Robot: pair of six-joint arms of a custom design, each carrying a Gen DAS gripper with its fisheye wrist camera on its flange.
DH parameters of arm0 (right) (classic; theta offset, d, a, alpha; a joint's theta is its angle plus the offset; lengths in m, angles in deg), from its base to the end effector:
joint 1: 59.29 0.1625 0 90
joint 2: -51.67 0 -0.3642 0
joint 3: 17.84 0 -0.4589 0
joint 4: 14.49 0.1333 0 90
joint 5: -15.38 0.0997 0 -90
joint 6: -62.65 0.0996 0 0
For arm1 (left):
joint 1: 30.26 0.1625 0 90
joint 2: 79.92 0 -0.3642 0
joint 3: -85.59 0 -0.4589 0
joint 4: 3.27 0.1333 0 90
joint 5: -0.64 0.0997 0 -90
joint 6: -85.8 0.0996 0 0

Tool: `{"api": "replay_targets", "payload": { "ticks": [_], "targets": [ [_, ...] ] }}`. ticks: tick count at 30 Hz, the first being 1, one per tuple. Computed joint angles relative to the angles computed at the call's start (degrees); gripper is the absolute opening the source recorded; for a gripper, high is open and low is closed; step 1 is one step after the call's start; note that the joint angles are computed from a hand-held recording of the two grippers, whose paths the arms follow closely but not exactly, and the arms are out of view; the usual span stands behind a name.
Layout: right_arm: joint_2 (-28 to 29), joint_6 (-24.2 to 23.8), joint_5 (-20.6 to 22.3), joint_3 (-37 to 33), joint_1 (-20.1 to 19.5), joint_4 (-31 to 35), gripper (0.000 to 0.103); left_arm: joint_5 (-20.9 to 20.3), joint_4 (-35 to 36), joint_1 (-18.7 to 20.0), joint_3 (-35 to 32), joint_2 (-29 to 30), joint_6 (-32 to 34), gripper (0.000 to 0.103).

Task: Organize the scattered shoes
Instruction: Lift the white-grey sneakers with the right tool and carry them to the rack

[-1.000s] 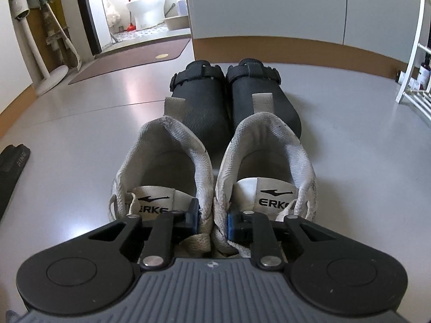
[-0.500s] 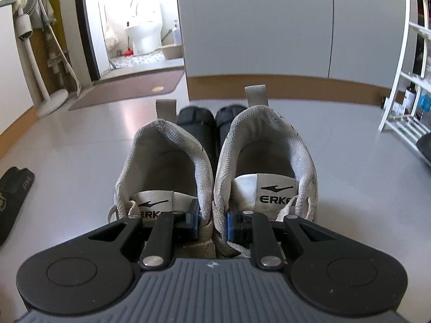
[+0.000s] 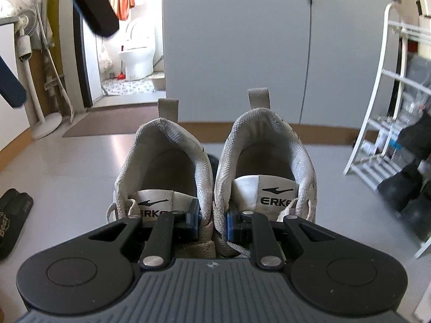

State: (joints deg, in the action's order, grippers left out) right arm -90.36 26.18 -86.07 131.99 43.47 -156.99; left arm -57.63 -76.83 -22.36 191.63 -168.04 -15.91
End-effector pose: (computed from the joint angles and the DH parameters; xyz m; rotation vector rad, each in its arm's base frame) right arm 0.1785 -0.2744 0.3250 0.9922 -2.4247 0.9994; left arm -0.4530 -0.2503 0.2591 -0.2068 2.4708 -0.7269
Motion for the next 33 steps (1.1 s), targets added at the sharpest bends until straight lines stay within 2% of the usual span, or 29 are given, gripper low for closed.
{"api": "replay_targets", "payload": {
  "ticks": [7, 10, 12, 19, 33],
  "targets": [
    [1.75, 1.81, -2.67, -5.49, 0.99, 1.19, 0.020, 1.07, -3.54, -0.91, -0.77, 0.35, 5.23, 0.099],
    [3.33, 2.66, -3.75, -8.09, 0.92, 0.67, 0.020, 1.49, -3.36, -1.00, -0.53, 0.01, 3.86, 0.099],
    [4.97, 2.88, -4.44, -10.28, 0.75, 0.45, 0.020, 2.14, -2.51, -1.43, -0.56, -0.25, 2.01, 0.099],
    [12.49, 7.51, -6.55, -20.80, -0.62, -2.02, 0.020, 2.92, -2.22, -1.64, -0.36, -0.60, 1.72, 0.099],
    [26.58, 7.23, -7.61, -38.22, -2.88, -5.61, 0.020, 3.03, -4.38, -0.60, -0.96, 1.30, 4.06, 0.099]
  ]
}}
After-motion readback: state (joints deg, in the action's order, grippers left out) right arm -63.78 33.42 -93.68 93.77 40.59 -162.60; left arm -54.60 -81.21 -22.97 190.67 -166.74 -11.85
